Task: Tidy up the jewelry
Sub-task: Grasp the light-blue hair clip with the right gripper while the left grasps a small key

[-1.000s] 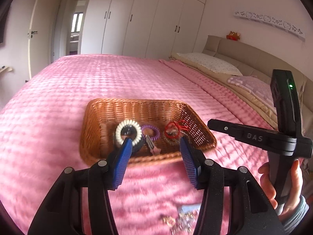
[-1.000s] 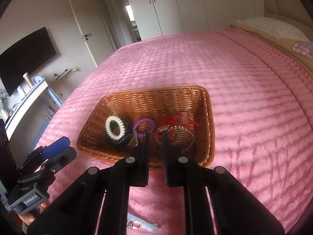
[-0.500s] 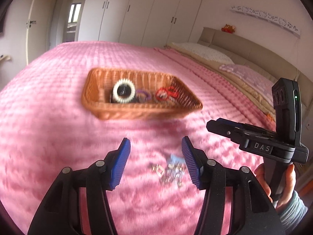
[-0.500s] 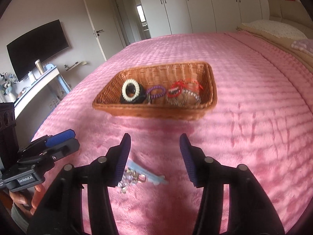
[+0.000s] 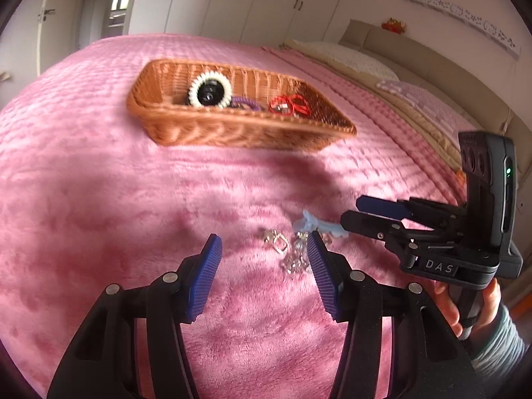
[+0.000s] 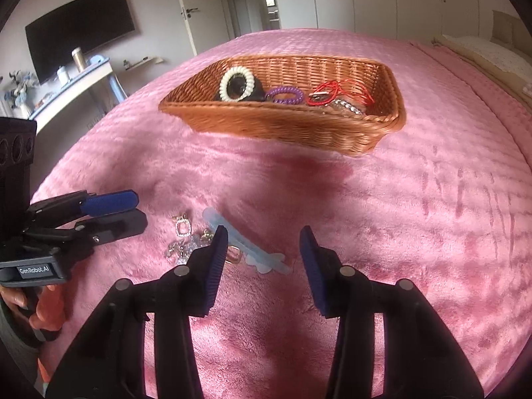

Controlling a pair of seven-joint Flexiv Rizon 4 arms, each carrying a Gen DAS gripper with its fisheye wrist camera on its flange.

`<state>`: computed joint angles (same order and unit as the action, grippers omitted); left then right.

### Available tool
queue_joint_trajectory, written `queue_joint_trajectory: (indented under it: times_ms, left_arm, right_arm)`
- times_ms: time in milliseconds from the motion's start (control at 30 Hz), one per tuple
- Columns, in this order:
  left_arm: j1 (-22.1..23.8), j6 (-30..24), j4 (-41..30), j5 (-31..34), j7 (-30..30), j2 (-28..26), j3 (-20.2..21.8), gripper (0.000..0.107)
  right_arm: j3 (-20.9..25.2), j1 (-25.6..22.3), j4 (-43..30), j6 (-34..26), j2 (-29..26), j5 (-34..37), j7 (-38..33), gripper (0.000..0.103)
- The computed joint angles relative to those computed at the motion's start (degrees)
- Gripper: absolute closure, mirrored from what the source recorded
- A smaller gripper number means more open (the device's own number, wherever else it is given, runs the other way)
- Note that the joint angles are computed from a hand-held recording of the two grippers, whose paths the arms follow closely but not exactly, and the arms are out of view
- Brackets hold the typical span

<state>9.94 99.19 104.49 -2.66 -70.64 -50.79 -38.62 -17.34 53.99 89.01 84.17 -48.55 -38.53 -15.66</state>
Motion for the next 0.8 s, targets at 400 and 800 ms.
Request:
queue_joint_trajectory:
  times_ms: [400,800]
  left_arm:
    - [-7.3,-7.5,-4.6,-6.4,3.9,1.2,6.9,0.067]
    - [-3.9,-6.8,-4.1,-9.9,6.0,-0.8,2.4,0.100]
  right_arm:
    - [10.9,-5.9,-8.2,-10.2,-3.4,1.3,-11.6,0.077]
    - [7.0,-2.5,-3.7,-16.6,-0.1,-1.3,4.3,0.090]
